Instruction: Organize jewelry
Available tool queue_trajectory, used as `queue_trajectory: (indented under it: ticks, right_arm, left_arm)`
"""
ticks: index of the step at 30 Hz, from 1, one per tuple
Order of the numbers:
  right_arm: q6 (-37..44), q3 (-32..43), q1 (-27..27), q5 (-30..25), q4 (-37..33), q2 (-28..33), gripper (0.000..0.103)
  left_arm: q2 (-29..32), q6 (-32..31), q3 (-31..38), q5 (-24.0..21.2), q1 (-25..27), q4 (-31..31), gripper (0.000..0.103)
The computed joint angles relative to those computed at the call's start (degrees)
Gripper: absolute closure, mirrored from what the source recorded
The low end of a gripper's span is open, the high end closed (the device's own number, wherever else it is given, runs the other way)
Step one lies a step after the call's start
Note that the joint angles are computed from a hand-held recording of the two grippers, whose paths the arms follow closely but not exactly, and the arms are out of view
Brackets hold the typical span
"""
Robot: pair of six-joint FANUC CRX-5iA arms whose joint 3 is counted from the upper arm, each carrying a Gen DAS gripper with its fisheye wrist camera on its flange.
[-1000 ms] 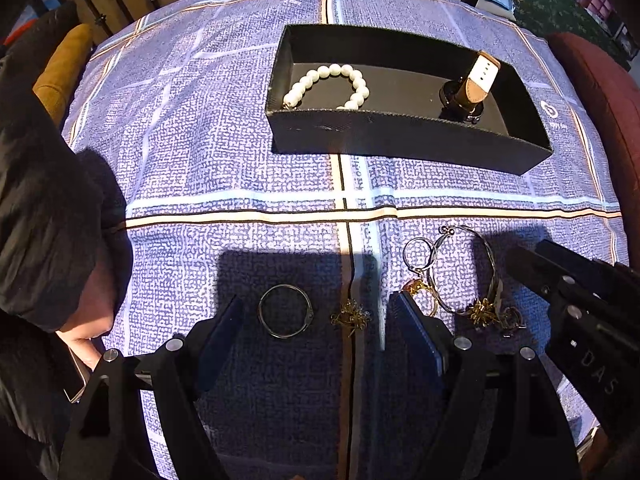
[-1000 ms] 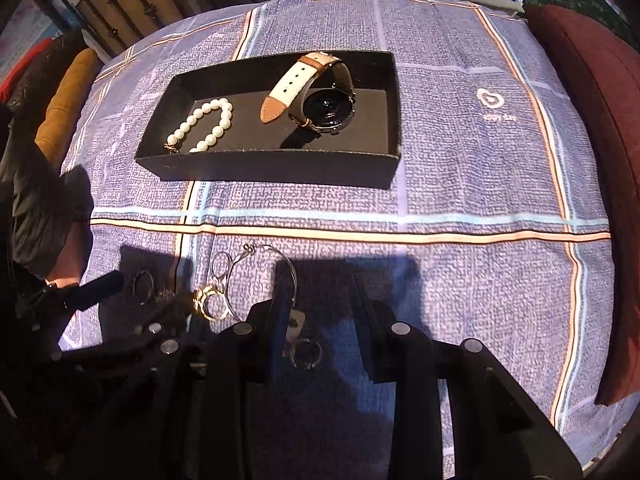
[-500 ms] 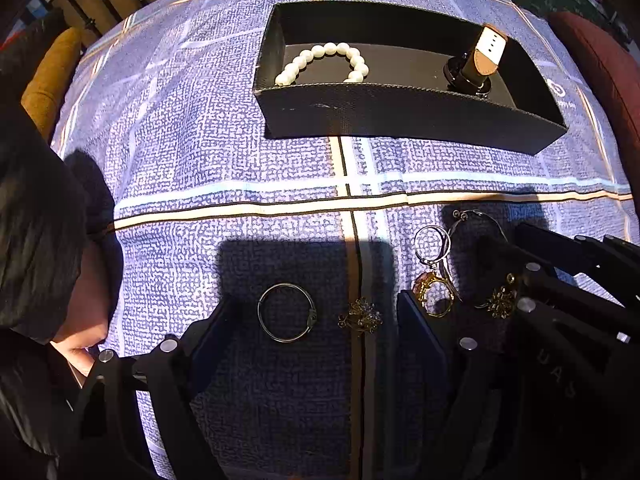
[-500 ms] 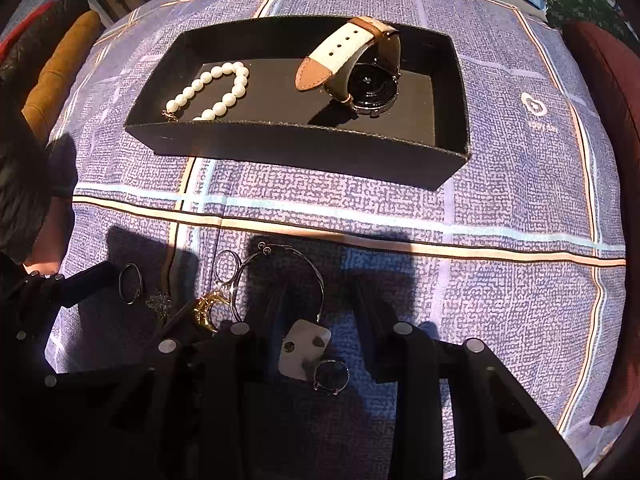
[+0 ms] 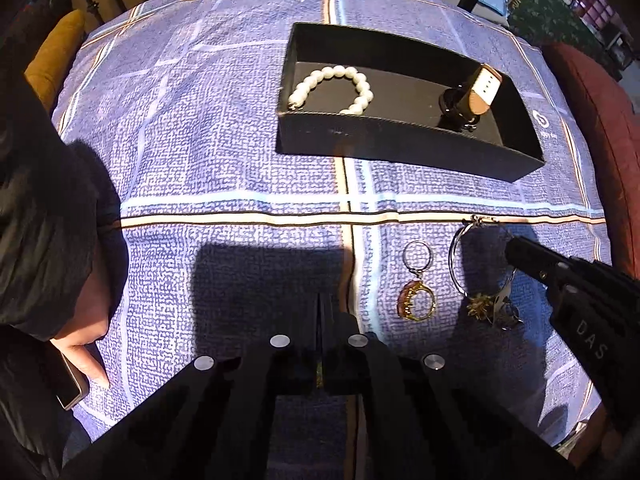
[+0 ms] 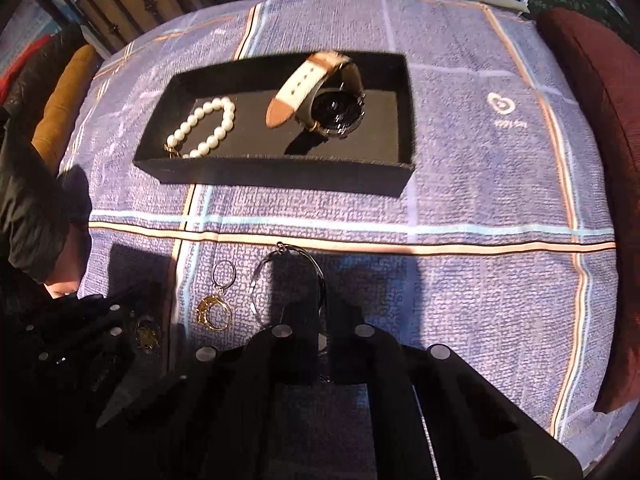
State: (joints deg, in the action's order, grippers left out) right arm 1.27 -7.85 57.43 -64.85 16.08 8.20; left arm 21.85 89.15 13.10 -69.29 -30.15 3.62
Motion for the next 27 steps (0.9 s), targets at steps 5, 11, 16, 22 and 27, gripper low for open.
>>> queue_trajectory:
  ticks: [5, 11, 16, 22, 27]
  right_arm:
    - [-2.71, -1.57, 0.78, 0.01, 2.66, -2.82, 0.1]
    - [-4.59, -1.99, 0.71, 0.59, 5.39, -4.64, 0.1]
    - [-5.97, -2.84, 1.54, 0.27, 7.46, -6.44, 0.1]
    - [-5.34, -1.0, 1.09, -0.66, 10.53, -5.63, 0.1]
    - [-3.92, 0.85, -0.44, -1.6, 13.38, -4.53, 0.1]
  left_arm:
    - [-0.19, 0.21, 1.09, 0.42, -1.41, -0.06, 0.102]
    - [-0.43, -1.05, 2.59, 1.37, -1.03, 0.26, 0.102]
    - [-0.38, -1.89, 4.66, 1.04, -0.61, 0.81, 0.102]
    - [-0.23, -2.79, 7.23, 1.79, -0.66, 1.55, 0.102]
    - [3.14, -3.1, 13.23, 1.77, -1.41, 1.47, 0.102]
